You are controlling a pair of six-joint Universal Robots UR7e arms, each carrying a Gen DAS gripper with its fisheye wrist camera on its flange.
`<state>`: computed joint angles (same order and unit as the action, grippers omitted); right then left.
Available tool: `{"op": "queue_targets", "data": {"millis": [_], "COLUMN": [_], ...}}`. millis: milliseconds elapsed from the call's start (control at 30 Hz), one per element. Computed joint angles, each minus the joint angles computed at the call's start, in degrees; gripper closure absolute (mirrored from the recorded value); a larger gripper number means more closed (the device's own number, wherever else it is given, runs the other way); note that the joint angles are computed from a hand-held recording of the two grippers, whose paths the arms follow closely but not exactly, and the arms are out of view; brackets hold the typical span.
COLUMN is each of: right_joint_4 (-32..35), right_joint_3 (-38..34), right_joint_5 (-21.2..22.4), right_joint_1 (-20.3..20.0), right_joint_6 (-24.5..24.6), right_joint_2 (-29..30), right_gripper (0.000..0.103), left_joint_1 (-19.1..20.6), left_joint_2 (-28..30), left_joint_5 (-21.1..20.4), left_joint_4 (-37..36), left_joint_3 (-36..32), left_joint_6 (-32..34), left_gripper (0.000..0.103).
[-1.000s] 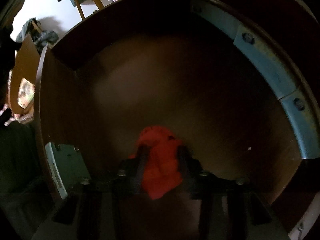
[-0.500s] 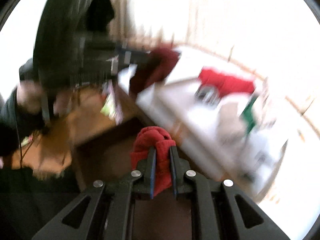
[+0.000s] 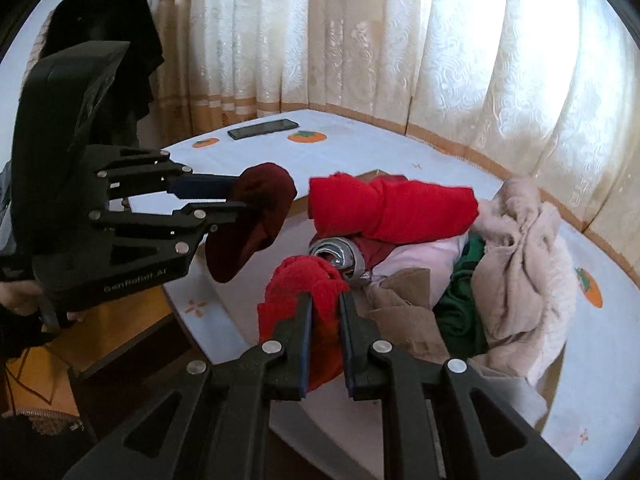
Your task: Take underwear out of drawer
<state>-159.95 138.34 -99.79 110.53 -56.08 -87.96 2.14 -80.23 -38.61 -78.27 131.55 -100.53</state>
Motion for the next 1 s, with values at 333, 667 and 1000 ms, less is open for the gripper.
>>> {"op": "queue_targets", "data": {"millis": [333, 667, 1000], "right_joint_4": [-1.37, 6.06, 13.6], "right_joint_3": [1.03, 3.67, 5.32], "right_joint_5": [1.63, 6.34, 13.05], "right_joint_1": [-2.7, -5.2, -8.37], "right_joint_6": [2.11, 1.76, 0.4], "right_joint_2": [-1.71, -18.26, -35.22], "right_gripper": [0.044, 0.037, 0.026], "left_joint_1": [-1.15, -9.58, -15.98], "left_joint_2": [1.44, 3.54, 7.37], "left_joint_5": [-0.55, -0.3, -0.97], "left_joint_4": [-0.81, 5.51, 12.82], "left_joint_3": [0.4, -2.81, -6.75], "left_joint_6": [-0.47, -10.31, -21.26], "left_gripper": [0.047, 0.024, 0.003]}}
